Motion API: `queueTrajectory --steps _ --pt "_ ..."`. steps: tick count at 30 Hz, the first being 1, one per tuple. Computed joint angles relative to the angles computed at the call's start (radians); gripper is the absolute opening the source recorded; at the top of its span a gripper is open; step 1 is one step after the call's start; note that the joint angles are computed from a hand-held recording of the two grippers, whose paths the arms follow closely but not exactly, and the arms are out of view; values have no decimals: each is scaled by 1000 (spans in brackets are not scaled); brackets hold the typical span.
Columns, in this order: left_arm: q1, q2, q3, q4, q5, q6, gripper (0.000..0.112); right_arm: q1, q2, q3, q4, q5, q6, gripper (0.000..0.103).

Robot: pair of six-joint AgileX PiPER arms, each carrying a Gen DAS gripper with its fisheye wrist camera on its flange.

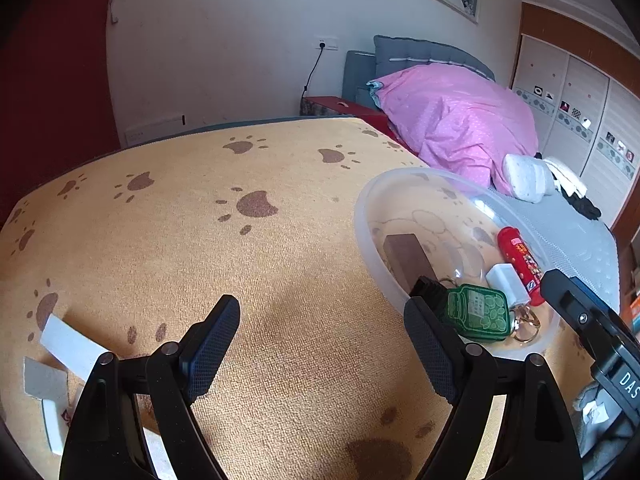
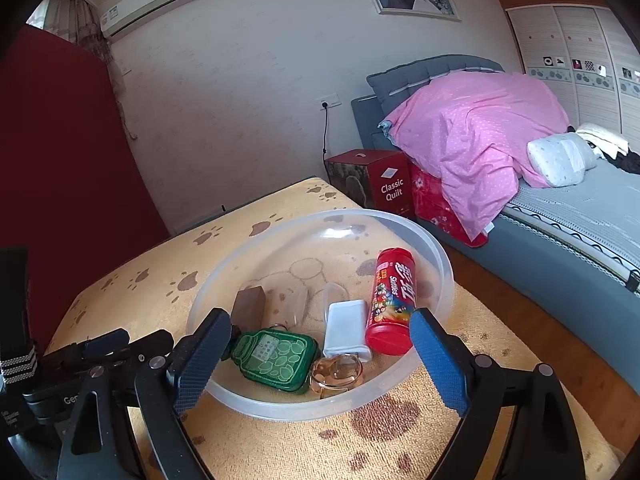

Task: Organize rigid objects
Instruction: 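Move the left tool to the green-ended white block while the right tool approaches the wooden plank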

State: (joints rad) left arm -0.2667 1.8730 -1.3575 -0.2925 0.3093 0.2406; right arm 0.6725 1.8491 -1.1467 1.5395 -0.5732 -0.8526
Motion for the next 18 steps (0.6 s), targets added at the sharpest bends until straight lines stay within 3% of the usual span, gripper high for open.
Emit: queueTrajectory --steps 11,18 --pt "-10 -53 75 213 -50 -175 85 -2 0 -2 0 8 -8 94" --pt "-1 -87 117 271 -68 -222 85 4 5 -10 13 -7 -20 94"
